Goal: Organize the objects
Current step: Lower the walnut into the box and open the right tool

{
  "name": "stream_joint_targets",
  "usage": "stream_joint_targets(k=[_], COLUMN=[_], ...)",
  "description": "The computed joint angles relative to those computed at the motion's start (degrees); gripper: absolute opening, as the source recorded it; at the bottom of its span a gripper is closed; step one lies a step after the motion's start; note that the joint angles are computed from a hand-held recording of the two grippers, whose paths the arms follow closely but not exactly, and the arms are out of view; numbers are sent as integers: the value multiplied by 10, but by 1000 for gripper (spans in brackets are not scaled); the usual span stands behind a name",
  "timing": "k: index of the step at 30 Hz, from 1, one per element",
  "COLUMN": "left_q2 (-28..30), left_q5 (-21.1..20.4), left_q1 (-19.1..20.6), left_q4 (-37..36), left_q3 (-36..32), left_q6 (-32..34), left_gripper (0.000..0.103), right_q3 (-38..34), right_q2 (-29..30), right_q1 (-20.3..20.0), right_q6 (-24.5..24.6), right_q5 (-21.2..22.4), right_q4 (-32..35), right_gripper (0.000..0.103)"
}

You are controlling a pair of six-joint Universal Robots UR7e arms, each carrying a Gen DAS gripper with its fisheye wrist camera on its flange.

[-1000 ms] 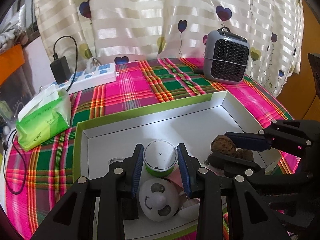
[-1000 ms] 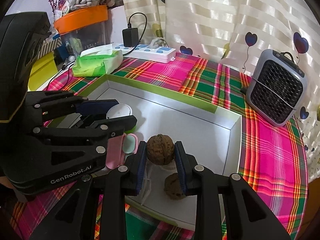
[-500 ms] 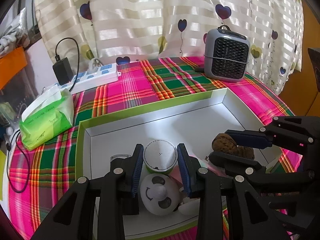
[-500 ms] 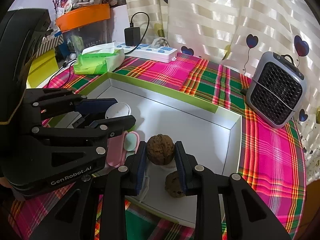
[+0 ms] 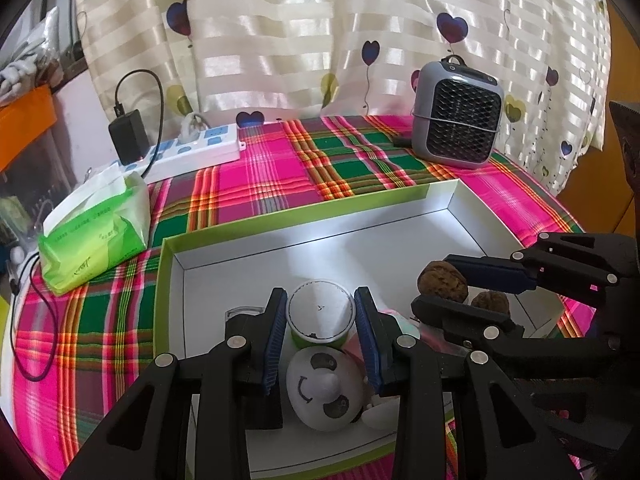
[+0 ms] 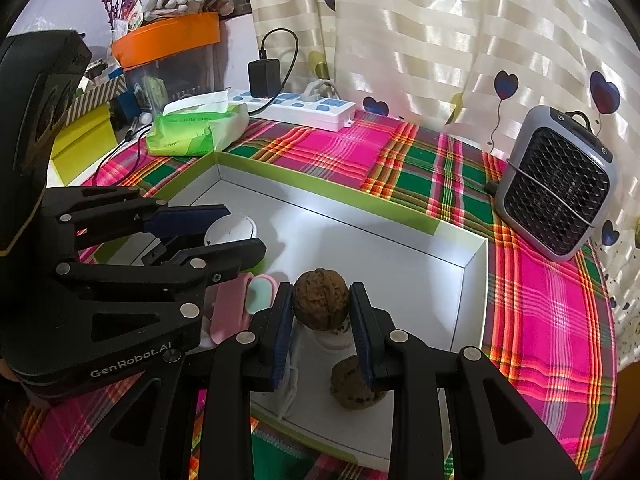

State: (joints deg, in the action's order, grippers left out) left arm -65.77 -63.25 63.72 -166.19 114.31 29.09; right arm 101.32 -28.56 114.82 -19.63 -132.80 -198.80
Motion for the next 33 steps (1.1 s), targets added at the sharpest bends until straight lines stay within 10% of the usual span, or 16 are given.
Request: stream_joint_targets(k=[33], left_q2=[-63], left_q5=[-25], left_q1=[-9], left_q4=[13], left_q3=[43], left_q6=[-22], left_gripper=[32], right_q3=[14], right_q2=[9], right_q1=[48], right_q6=[-19], right_q5=[-65], right_q4=[-47], right_gripper=[40])
